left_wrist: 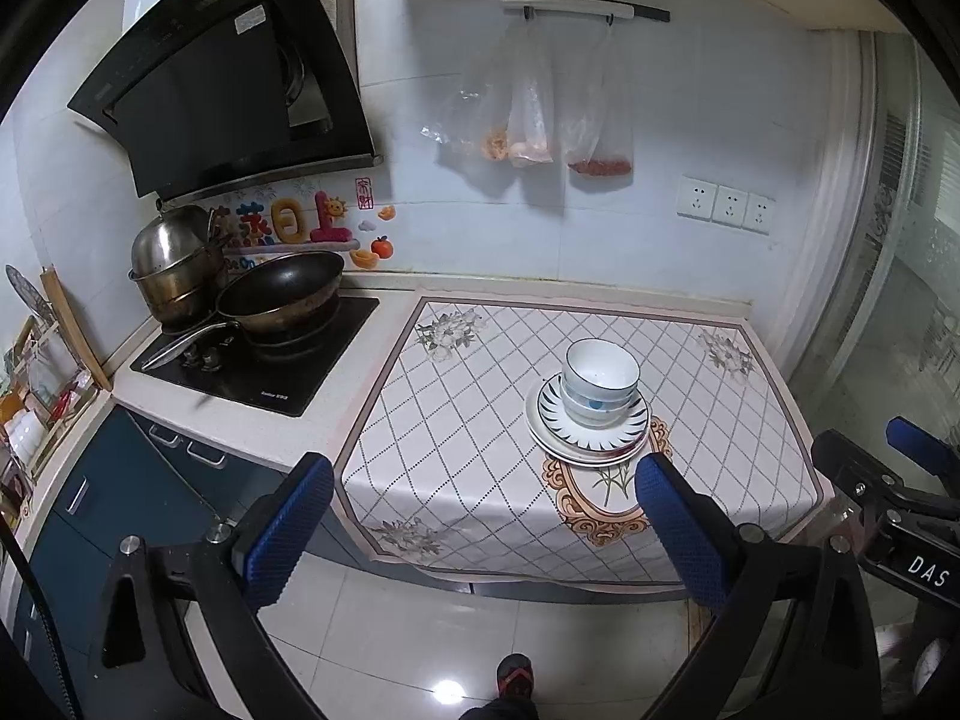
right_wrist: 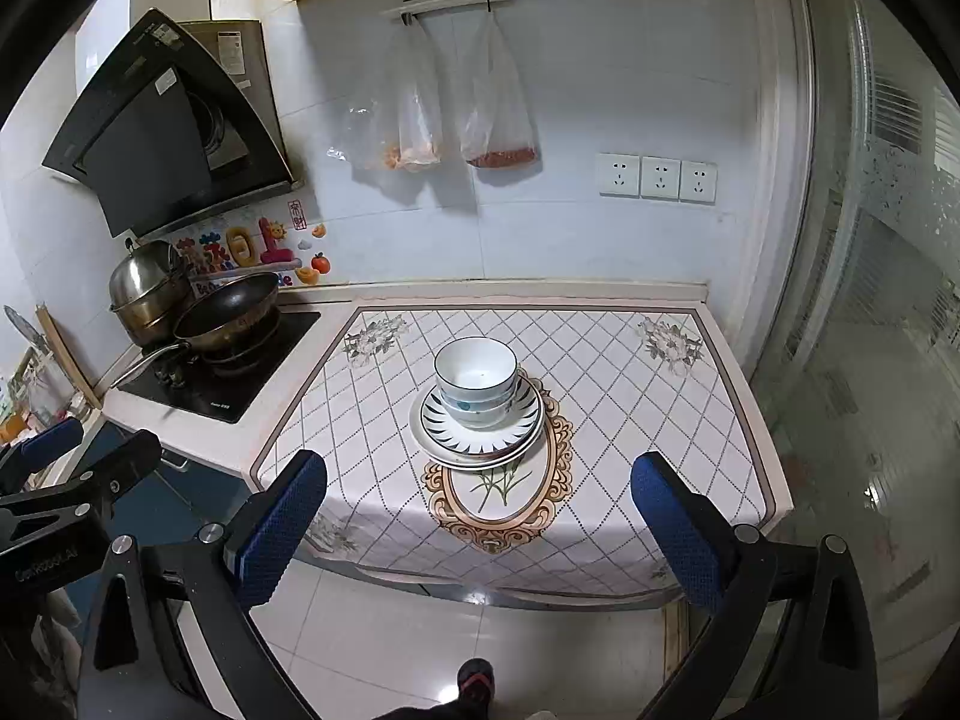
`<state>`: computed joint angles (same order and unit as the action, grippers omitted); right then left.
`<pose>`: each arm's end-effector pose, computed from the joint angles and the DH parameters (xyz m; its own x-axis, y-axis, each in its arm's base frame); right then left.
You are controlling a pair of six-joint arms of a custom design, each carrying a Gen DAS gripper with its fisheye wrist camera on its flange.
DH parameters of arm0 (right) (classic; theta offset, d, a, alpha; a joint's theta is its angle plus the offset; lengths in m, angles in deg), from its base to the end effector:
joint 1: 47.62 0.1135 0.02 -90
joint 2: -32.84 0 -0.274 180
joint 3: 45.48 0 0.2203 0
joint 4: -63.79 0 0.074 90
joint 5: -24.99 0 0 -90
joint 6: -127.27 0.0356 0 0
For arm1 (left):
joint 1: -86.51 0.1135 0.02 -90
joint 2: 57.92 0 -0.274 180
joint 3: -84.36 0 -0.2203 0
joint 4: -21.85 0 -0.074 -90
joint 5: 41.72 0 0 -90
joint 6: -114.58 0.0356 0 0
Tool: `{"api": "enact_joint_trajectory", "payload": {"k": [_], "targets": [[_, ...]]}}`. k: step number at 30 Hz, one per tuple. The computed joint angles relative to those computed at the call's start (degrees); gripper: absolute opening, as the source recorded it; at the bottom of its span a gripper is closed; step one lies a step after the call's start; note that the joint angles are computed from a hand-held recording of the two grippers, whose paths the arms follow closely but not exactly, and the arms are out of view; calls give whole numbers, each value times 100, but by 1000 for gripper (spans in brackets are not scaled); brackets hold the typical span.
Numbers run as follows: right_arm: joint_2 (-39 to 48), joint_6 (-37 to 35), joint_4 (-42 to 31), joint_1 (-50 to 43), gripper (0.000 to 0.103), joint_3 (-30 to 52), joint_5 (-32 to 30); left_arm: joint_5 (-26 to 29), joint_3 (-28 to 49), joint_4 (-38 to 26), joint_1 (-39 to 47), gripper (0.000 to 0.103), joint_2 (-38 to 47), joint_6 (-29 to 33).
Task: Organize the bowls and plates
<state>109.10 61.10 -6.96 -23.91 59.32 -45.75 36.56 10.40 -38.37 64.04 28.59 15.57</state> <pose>0.2136 0.0810 0.4126 -0.6257 0.1418 -0.7671 0.1059 0.9897 0.0965 0.2740 -0.1055 0.3897 -0.6314 0.0952 -0.7696 0.1347 0.9908 0.0121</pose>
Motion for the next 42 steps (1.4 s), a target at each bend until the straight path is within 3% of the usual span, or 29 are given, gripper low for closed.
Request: {"api": "enact_joint_trajectory", "payload": {"k": [42], "targets": [[85,-21,226,-57,103,-227,-24,64,117,27,27,103,224,33]]}}
